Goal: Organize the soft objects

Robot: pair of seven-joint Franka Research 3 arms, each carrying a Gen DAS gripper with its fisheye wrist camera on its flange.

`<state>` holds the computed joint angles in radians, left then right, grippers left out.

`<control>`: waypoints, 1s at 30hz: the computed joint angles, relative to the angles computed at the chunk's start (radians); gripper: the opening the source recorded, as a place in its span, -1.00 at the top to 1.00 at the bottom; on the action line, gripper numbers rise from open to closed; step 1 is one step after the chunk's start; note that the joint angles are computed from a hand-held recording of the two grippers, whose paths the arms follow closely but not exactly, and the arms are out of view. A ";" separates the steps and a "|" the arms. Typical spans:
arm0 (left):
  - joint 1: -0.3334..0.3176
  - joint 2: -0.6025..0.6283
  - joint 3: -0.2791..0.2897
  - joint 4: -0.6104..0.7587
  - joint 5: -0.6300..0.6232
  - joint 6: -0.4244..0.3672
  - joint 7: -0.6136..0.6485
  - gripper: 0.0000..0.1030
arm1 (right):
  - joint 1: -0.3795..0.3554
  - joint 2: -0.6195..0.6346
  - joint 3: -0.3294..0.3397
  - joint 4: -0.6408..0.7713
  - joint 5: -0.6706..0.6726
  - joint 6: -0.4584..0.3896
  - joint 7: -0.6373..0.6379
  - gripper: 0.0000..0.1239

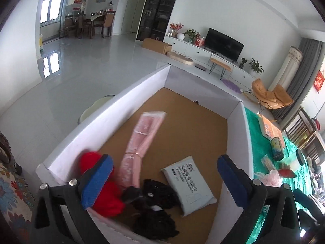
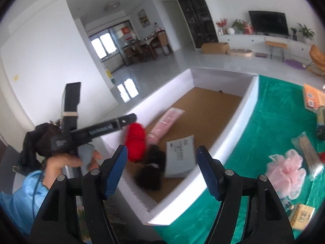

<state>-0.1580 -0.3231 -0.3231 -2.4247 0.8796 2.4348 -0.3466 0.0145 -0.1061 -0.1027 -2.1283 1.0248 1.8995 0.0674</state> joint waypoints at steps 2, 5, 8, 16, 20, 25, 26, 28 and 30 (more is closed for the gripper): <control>0.003 0.044 -0.010 0.038 0.040 0.035 -0.011 -0.98 | -0.019 0.023 -0.015 -0.007 0.004 0.059 -0.033 -0.19; -0.016 0.131 -0.021 0.125 0.092 0.062 -0.015 -0.98 | -0.071 0.140 -0.045 0.064 -0.017 0.012 0.003 -0.21; -0.050 0.211 -0.015 0.216 0.140 0.101 -0.021 -0.98 | -0.137 0.291 -0.045 0.172 -0.071 -0.075 0.146 -0.21; -0.186 0.411 0.017 0.459 0.138 0.116 0.187 -0.98 | -0.212 0.397 -0.008 0.229 -0.203 0.051 0.224 -0.17; -0.251 0.474 0.041 0.542 0.127 0.103 0.276 -0.98 | -0.276 0.500 0.006 0.354 -0.110 0.126 0.278 -0.17; -0.289 0.481 0.070 0.545 0.122 0.108 0.279 -0.98 | -0.350 0.588 0.033 0.458 -0.001 0.334 0.394 -0.20; -0.291 0.482 0.074 0.542 0.120 0.111 0.272 -0.98 | -0.371 0.585 0.046 0.458 0.010 0.327 0.382 -0.20; -0.289 0.489 0.079 0.538 0.102 0.124 0.277 -0.98 | -0.388 0.549 0.068 0.419 0.024 0.328 0.321 -0.20; -0.289 0.497 0.081 0.537 0.084 0.138 0.289 -0.98 | -0.391 0.469 0.078 0.322 0.054 0.336 0.216 -0.20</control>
